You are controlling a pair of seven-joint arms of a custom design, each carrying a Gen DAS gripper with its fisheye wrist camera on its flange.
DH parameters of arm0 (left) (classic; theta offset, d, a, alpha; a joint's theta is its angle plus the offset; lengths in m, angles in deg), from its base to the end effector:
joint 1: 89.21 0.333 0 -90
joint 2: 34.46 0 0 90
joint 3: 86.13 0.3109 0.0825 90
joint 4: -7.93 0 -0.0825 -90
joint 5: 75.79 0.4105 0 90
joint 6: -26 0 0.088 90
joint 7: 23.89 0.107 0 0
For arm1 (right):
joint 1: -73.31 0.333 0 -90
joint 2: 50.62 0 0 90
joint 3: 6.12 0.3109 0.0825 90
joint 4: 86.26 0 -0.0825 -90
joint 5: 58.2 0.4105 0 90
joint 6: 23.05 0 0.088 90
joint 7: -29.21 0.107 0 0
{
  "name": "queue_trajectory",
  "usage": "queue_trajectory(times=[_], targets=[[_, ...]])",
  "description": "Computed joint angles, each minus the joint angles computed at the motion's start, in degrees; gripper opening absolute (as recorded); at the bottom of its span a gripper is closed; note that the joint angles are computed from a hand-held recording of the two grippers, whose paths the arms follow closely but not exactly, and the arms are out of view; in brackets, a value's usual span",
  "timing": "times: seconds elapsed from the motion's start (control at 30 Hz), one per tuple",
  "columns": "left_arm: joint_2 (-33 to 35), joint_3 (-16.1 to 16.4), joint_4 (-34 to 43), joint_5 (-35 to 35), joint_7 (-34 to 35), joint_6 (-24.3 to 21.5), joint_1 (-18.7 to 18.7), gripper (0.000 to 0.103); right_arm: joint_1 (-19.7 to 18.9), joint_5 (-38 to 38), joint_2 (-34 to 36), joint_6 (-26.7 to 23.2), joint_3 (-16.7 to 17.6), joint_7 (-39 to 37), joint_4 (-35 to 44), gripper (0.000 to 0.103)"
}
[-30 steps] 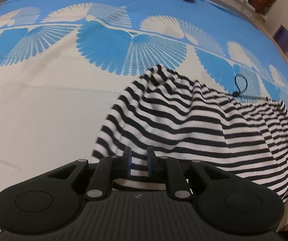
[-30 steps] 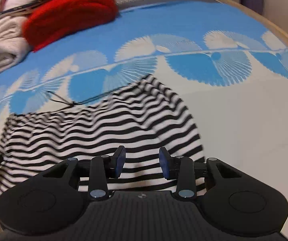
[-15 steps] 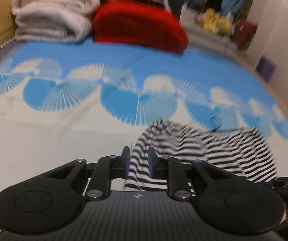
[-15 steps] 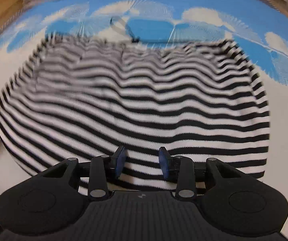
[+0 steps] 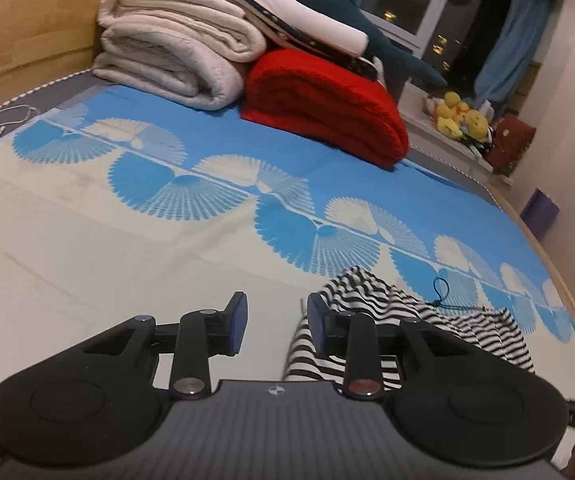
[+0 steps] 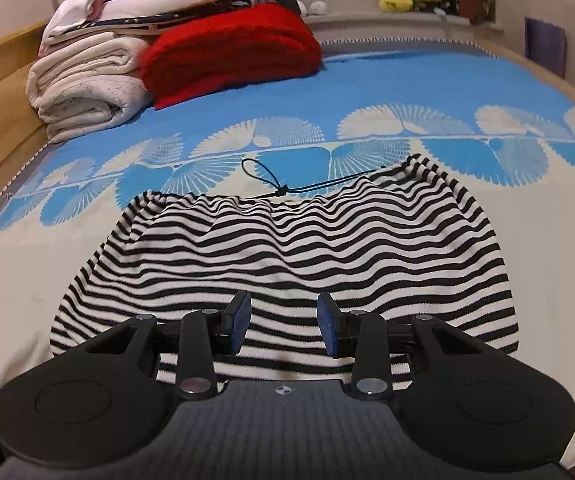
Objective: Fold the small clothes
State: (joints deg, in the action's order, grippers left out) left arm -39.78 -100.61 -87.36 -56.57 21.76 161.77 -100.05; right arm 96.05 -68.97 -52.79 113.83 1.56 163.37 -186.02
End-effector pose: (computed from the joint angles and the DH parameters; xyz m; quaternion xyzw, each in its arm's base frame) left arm 0.5431 -0.2620 0.7203 -0.6985 0.5827 -0.3465 0.2292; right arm 0.5386 0.3161 0.6472 -0.6133 0.7104 -0.1299 0.3199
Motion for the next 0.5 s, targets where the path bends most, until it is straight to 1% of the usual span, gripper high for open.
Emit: queue_trajectory(times=[0.1,0.17,0.2,0.23,0.3,0.37,0.5], targets=[[-1.1,0.2,-1.0,-0.7,-1.4,0.2,0.3,0.040,0.5,-1.6,-0.2,-1.5,0.6,1.2,0.1,0.038],[-2.4,0.3,-2.4,-1.6,-1.6,1.3,0.6,0.042,0.8,-2.4,-0.1,-2.8,0.8,1.5,0.3,0.038],[-3.0,0.2,-3.0,-1.8,-1.5,1.8,0.8,0.044,1.0,-3.2,0.1,-3.7,1.0,1.8,0.6,0.039],[-3.4,0.1,-3.4,-1.7,-1.3,2.2,1.0,0.046,1.2,-4.2,0.4,-4.7,1.2,2.1,1.1,0.039],[-4.0,-0.2,-4.0,-1.5,-0.6,2.5,1.3,0.047,1.6,-5.4,1.3,-6.5,1.4,2.7,2.1,0.041],[-4.7,-0.2,-4.7,-2.0,0.8,2.9,1.7,0.048,2.1,-5.0,2.7,-8.2,1.4,2.5,3.5,0.044],[-6.0,0.1,-6.2,-4.0,2.3,4.2,2.6,0.052,3.3,-6.4,5.6,-10.9,1.5,3.1,6.8,0.044]])
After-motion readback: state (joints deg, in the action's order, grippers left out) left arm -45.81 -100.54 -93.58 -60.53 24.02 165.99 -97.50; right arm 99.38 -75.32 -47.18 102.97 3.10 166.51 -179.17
